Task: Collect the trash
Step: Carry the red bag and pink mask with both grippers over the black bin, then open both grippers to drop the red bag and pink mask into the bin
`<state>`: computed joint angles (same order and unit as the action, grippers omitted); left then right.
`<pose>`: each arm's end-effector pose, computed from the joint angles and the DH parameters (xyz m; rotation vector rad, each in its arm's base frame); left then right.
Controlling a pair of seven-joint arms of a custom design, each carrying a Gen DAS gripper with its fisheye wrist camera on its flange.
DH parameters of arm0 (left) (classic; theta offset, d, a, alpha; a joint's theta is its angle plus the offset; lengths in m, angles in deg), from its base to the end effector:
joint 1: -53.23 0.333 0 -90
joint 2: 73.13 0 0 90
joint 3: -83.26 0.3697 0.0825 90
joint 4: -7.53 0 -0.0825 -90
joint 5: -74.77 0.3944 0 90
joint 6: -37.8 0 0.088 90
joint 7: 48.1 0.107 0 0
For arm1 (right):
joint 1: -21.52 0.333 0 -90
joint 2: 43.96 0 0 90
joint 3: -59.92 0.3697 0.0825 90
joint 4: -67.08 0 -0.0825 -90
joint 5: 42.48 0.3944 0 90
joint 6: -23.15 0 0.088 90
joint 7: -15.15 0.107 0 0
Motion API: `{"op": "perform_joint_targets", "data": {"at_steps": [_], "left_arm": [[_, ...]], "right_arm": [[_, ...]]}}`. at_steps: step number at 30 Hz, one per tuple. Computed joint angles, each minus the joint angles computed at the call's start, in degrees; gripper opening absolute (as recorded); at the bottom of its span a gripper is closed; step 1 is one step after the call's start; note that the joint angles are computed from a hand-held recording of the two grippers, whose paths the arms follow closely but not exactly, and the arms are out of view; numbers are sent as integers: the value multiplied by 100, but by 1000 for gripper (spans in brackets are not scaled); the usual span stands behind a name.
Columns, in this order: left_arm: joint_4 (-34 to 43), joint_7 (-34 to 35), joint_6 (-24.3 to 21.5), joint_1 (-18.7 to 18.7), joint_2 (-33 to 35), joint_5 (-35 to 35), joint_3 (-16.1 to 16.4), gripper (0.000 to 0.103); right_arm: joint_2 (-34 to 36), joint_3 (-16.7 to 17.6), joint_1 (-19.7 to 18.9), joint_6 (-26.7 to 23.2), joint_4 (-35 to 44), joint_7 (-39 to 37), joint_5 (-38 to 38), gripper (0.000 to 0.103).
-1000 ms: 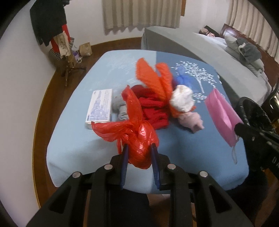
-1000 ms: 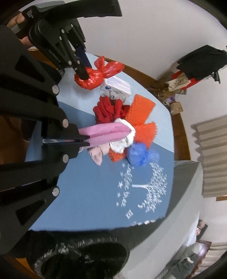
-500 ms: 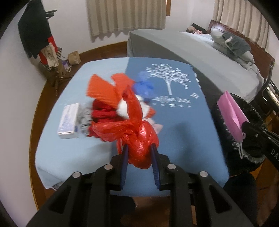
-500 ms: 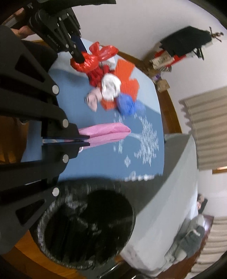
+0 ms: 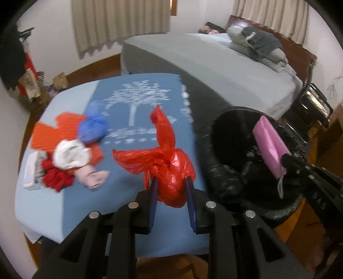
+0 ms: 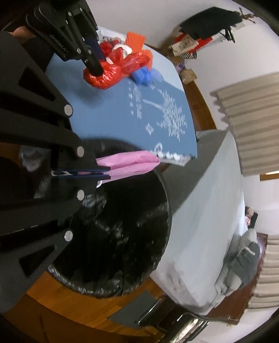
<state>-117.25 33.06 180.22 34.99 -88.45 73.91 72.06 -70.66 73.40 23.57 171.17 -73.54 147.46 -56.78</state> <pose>0.4430 -0.2624 0.6130 -1.5788 2.2778 -0.7066 0.4165 0.1352 0.5695 -1.5652 2.0937 -0.6011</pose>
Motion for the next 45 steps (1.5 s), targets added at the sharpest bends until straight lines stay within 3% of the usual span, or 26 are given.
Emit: {"op": "perform_joint_targets", "data": {"at_steps": [8,16,18,20,23,27,34,37,45], "left_arm": [[640,-260,98,-241,829,180,-391,25],[1130,-752,77,-376,1593,607,-608,27],[1162,-885,70,-396,1681,729,-618,33],[1159,-884,95,-411,1735,786,-629,52],[1101,-763,108,-404,1710,753,-628,52],[989,-701,119,-360,1584,732,-587,60],[320,-401,334,11,860,691,-239,62],[61,-290,404,256,578,722,-25,63],[-306,-317,622,1043,248,1208,407,63]], "right_arm": [[23,-511,-181,160,-364,-569,264,2],[501,-778,-392,372,-396,-1275,439,3],[594,-758,-501,320,-378,-1257,379,6],[657,-750,-562,246,-362,-1237,294,9],[633,-798,-583,169,-403,-1203,281,16],[361,-746,-575,83,-544,-1056,316,22],[155,-494,-337,-114,-381,-864,556,32],[228,-211,-233,-58,-219,-585,407,38],[1180,-12,575,181,577,-429,318,38]]}}
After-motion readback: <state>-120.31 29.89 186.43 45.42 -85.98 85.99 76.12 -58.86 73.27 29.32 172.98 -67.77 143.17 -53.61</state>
